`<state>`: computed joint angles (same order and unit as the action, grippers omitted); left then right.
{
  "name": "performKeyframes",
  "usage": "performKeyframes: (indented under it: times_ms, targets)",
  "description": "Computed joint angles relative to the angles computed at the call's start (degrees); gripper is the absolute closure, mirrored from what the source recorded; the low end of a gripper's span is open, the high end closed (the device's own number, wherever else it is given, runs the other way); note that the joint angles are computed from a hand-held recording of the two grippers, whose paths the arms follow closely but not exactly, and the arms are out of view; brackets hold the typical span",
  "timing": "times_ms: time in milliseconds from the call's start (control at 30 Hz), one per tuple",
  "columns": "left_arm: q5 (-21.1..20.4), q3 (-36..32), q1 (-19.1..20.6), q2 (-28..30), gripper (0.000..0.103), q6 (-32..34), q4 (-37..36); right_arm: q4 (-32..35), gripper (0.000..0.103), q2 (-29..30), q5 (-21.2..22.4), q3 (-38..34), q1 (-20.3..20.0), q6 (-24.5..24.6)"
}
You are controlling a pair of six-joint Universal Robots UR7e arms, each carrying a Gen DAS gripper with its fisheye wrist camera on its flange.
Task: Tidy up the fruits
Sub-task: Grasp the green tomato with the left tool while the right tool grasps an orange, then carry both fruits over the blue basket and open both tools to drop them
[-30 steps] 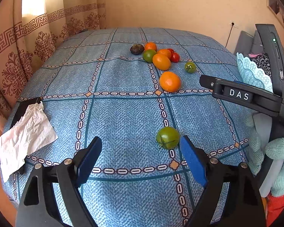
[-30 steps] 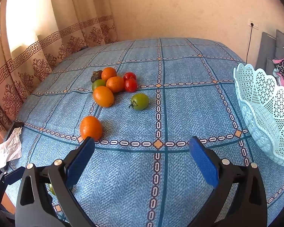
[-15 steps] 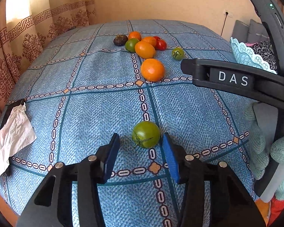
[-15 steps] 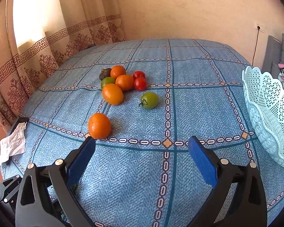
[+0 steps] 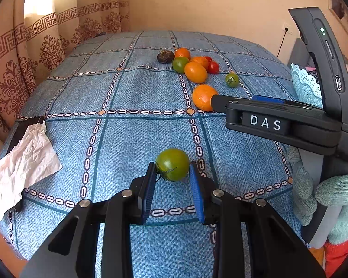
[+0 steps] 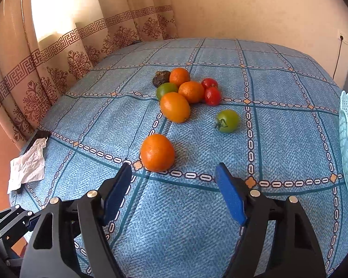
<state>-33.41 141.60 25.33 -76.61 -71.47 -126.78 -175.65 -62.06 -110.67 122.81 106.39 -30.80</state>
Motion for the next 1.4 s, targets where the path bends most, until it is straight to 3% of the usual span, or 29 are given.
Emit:
performKeyframes:
  times_ms: [233,467,700,1133,1400]
  targets:
    - [1.7,-0.2,-1.8,-3.3,0.074,-4.4,6.9,1.0,0.042,3.7,-1.1,-2.5,1.3,-0.5]
    - [2.2,-0.6,-2.2,-4.7,0.074,-6.2,9.8,0.1,0.065,5.5,-2.3,-3.3,1.6,-0.3]
    - [2.2,-0.5,-2.6,-4.8,0.074,-6.3,10.2,0.8,0.066,3.2,-0.8,-2.4,0.9,0.2]
    - [3.5,-1.5,-4.0,-5.0,0.074,-5.5,9.8,2.6,0.066,-8.0,1.3,-0.1,0.1,0.7]
    - [5.7,-4.3,-4.5,-2.0,0.074,1.5,4.5,2.4,0.066,-14.7,1.0,0.6,-1.8,1.6]
